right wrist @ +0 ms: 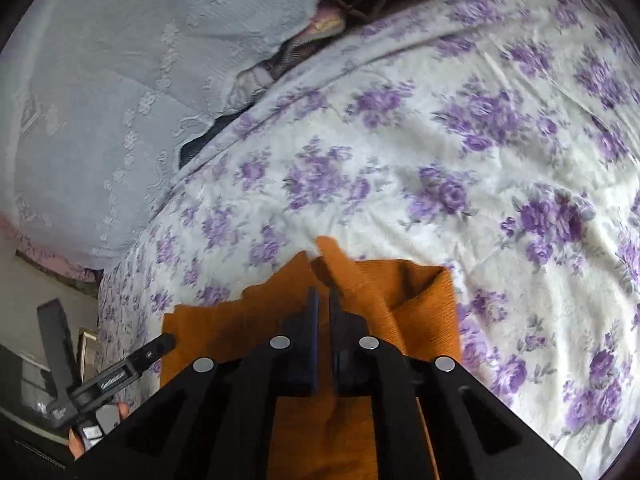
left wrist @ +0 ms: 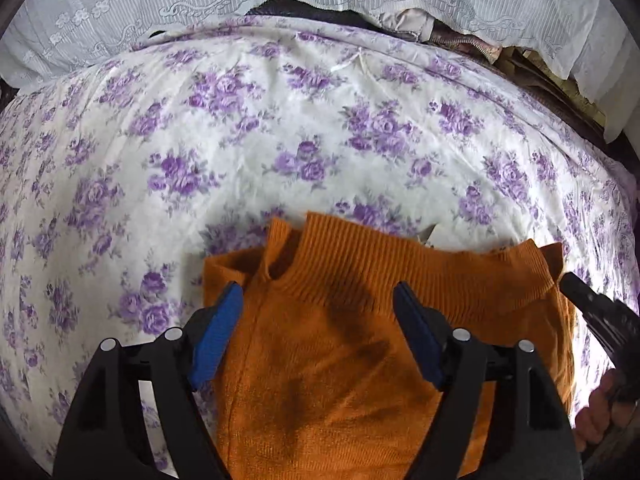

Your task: Fold small clothes

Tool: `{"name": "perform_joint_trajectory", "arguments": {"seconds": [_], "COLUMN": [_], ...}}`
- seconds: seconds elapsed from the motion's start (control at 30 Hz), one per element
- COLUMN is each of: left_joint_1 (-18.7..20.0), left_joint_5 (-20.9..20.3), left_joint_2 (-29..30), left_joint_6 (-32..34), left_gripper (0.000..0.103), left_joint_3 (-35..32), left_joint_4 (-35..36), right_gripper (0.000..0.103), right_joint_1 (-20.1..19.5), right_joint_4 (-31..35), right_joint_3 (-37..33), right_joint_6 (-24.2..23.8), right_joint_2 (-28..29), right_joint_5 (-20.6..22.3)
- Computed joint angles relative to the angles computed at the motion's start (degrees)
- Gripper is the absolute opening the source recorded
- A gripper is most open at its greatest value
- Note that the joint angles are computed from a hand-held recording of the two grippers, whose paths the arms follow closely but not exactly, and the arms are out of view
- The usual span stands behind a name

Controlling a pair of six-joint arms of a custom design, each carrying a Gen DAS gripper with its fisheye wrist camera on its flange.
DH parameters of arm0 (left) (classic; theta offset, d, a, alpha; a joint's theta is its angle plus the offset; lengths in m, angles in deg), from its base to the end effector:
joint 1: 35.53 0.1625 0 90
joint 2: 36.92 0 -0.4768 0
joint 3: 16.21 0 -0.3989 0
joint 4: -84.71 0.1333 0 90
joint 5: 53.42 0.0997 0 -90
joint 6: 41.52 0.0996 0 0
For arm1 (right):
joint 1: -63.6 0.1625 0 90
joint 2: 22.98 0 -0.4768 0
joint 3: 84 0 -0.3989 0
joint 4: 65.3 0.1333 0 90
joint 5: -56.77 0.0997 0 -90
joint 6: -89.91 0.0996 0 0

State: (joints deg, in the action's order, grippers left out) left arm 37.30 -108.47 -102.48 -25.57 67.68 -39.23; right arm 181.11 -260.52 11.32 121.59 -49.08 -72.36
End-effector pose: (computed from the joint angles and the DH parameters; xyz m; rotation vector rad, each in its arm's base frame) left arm -0.0230 -0.7192 0.4193 0.6124 2.4400 -0.3529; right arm 0.3839 -0.5846 -0.0046 -0.3945 -2.5865 1.1905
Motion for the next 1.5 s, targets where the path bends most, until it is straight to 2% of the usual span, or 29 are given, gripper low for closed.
{"name": "perform_joint_trajectory", "arguments": {"seconds": [0.1,0.13,0.17,0.2,0.27,0.3,0.33,0.37,0.43,0.53,0.6,0.63,0.67,0.7,0.73,0.77,0.83,0.9,0.93,0.97,1.07,1.13,1.17,1.2,1.27,1.33,1.43,1.5], "left_joint_1": [0.0,0.6,0.8,0.9,1.0,0.8,0.5,0.1,-0.9,-2.4,-3.5,-3.7,-3.5,-2.9,-2.6,-2.6,-2.8,-2.8,-2.8,-3.0,-3.1,-2.9,-2.5,-1.9,-0.9,-0.6,-1.3,-2.0], "left_joint_5": [7.1,8.4,9.5,10.2,8.6,7.9,7.1,6.8,6.0,4.6,7.1,10.6,13.6,14.3,12.9,13.3,13.4,12.5,11.8,11.4,11.2,13.8,14.8,14.1,11.6,10.8,11.6,12.6], "left_joint_2": [2.6,3.2,3.5,3.2,2.0,1.1,-0.5,-1.7,-4.9,-9.0,-10.4,-9.7,-9.2,-8.6,-8.9,-8.8,-8.9,-9.2,-9.6,-10.0,-11.1,-10.7,-10.3,-10.2,-10.8,-10.9,-11.3,-11.6], "left_joint_6": [-1.6,-1.5,-1.2,-1.5,-3.2,-3.1,-1.8,-0.5,2.7,5.1,7.2,8.0,8.2,7.8,6.3,5.1,3.2,0.1,-1.4,-2.1,-1.7,-1.0,-0.9,-1.2,-2.1,-4.0,-4.8,-4.1], "left_gripper": [0.08,0.087,0.096,0.097,0.093,0.092,0.09,0.09,0.09,0.09,0.094,0.098,0.099,0.099,0.099,0.099,0.099,0.099,0.099,0.099,0.099,0.099,0.099,0.099,0.099,0.099,0.099,0.099], "left_joint_3": [-0.3,0.1,0.5,1.0,0.6,1.0,2.3,3.6,7.3,12.9,17.6,19.4,20.6,20.9,21.0,20.5,18.8,16.9,16.1,16.0,17.0,18.1,18.5,18.5,18.2,16.9,16.4,16.7], "left_joint_4": [1.6,0.8,-0.7,-1.8,0.3,0.3,-0.7,-1.8,-3.8,-5.2,-8.3,-9.9,-10.6,-11.1,-12.1,-10.7,-6.5,-2.3,-0.8,-0.6,-1.9,-2.4,-2.3,-1.8,-1.9,1.3,2.5,1.9], "right_gripper": [0.007,0.01,0.005,0.0,0.0,0.0,0.006,0.006,0.006,0.006,0.009,0.017,0.017,0.016,0.012,0.011,0.012,0.015,0.021,0.029,0.038,0.041,0.041,0.041,0.041,0.041,0.041,0.041], "right_joint_1": [0.8,0.5,-0.2,-1.0,-1.1,-0.2,0.9,2.2,4.1,6.5,7.0,6.8,6.0,5.2,5.6,5.7,6.4,7.4,8.0,8.8,10.1,10.0,9.5,8.9,8.7,9.0,9.4,9.8], "right_joint_4": [4.0,6.9,9.4,9.5,6.4,7.8,8.8,8.7,6.8,6.1,8.8,12.6,15.3,15.6,13.6,13.3,16.8,19.3,19.4,18.5,18.1,21.3,24.9,26.6,23.9,25.7,24.6,22.2], "right_joint_3": [-2.2,-2.6,-2.5,-1.6,0.0,-0.4,-1.0,-1.5,-1.2,-0.8,-1.2,-2.0,-2.2,-1.8,-1.5,-1.3,-2.0,-2.3,-2.4,-2.4,-2.6,-3.2,-3.6,-3.4,-2.2,-2.5,-1.7,-1.0], "right_joint_6": [-2.2,-1.3,0.2,1.6,2.4,2.6,1.7,-0.3,-3.2,-3.6,-1.9,-0.2,1.5,2.2,1.1,0.0,1.5,3.8,4.1,3.6,1.5,1.8,3.6,4.8,3.7,3.6,5.3,6.2], "right_joint_2": [1.1,1.3,1.5,1.3,0.9,0.7,0.8,0.9,0.9,1.5,2.5,2.9,3.6,4.0,4.4,4.4,3.8,3.0,2.9,3.0,3.2,3.4,3.5,3.7,4.1,3.8,2.6,2.1], "right_joint_5": [1.4,1.2,0.9,1.9,2.2,0.3,-2.1,-3.9,-4.2,-2.4,-1.3,-1.4,-1.2,0.0,-1.1,-1.5,-2.3,-3.4,-4.4,-5.3,-6.0,-5.3,-4.8,-3.9,-3.9,-4.2,-3.6,-4.9]}}
